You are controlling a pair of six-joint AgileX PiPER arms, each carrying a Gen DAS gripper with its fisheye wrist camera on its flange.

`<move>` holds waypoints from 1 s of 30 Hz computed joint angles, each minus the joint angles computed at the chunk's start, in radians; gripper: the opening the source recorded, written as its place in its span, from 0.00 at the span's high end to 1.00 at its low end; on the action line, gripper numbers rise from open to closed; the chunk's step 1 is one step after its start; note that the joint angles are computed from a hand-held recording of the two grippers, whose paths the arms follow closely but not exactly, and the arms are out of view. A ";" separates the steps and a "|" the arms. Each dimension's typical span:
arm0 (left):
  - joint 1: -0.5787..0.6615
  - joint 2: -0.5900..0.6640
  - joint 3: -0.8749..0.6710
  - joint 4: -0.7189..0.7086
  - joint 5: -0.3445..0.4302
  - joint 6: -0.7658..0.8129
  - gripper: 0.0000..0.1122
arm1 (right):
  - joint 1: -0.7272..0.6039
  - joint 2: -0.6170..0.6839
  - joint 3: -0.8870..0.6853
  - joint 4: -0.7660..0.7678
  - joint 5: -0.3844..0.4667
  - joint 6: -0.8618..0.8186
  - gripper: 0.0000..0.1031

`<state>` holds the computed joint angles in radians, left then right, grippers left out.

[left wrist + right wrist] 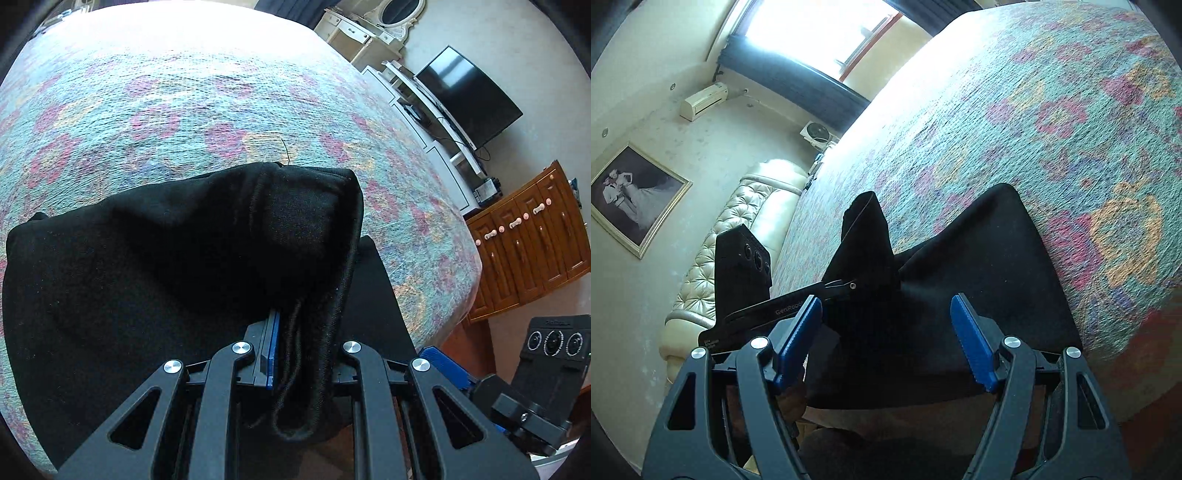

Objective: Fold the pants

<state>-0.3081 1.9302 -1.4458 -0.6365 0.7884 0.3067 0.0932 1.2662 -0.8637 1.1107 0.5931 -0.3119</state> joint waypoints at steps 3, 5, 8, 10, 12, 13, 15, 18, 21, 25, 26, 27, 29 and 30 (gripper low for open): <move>-0.025 0.022 -0.014 0.022 -0.014 -0.049 0.86 | -0.023 -0.006 0.019 0.031 -0.009 -0.015 0.29; -0.035 0.023 -0.011 0.035 -0.028 -0.076 0.86 | -0.038 -0.012 0.033 0.051 -0.020 -0.020 0.29; -0.046 0.024 -0.028 0.055 -0.027 -0.118 0.86 | -0.062 -0.025 0.058 0.080 -0.039 -0.036 0.29; -0.055 0.018 -0.028 0.065 -0.030 -0.135 0.86 | -0.071 -0.022 0.062 0.087 -0.038 -0.036 0.28; -0.050 0.010 -0.022 0.064 -0.028 -0.133 0.86 | -0.096 -0.022 0.077 0.106 -0.021 -0.062 0.28; -0.051 0.009 -0.024 0.069 -0.027 -0.141 0.86 | -0.096 -0.024 0.077 0.099 -0.029 -0.054 0.28; -0.060 0.006 -0.030 0.083 -0.027 -0.162 0.86 | -0.085 -0.044 0.081 0.070 -0.072 -0.019 0.28; -0.077 0.001 -0.039 0.107 -0.026 -0.188 0.86 | -0.098 -0.066 0.096 0.076 -0.104 -0.012 0.28; -0.086 -0.001 -0.050 0.114 -0.021 -0.203 0.86 | -0.092 -0.070 0.106 0.074 -0.127 0.004 0.28; -0.120 0.014 -0.084 0.192 -0.006 -0.268 0.86 | -0.076 -0.079 0.110 0.050 -0.154 0.040 0.28; -0.135 0.019 -0.089 0.234 -0.008 -0.297 0.86 | -0.080 -0.081 0.117 0.062 -0.156 0.028 0.28; -0.151 0.023 -0.093 0.277 -0.015 -0.328 0.86 | -0.081 -0.082 0.120 0.066 -0.158 0.025 0.28; -0.172 0.031 -0.090 0.334 -0.028 -0.370 0.86 | -0.087 -0.090 0.131 0.072 -0.158 0.024 0.28; -0.176 0.033 -0.085 0.343 -0.034 -0.383 0.86 | -0.090 -0.090 0.133 0.077 -0.158 0.021 0.28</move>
<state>-0.4845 1.9630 -1.5308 -0.2938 0.7542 -0.0764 0.0030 1.1767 -0.7307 1.1879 0.4356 -0.2911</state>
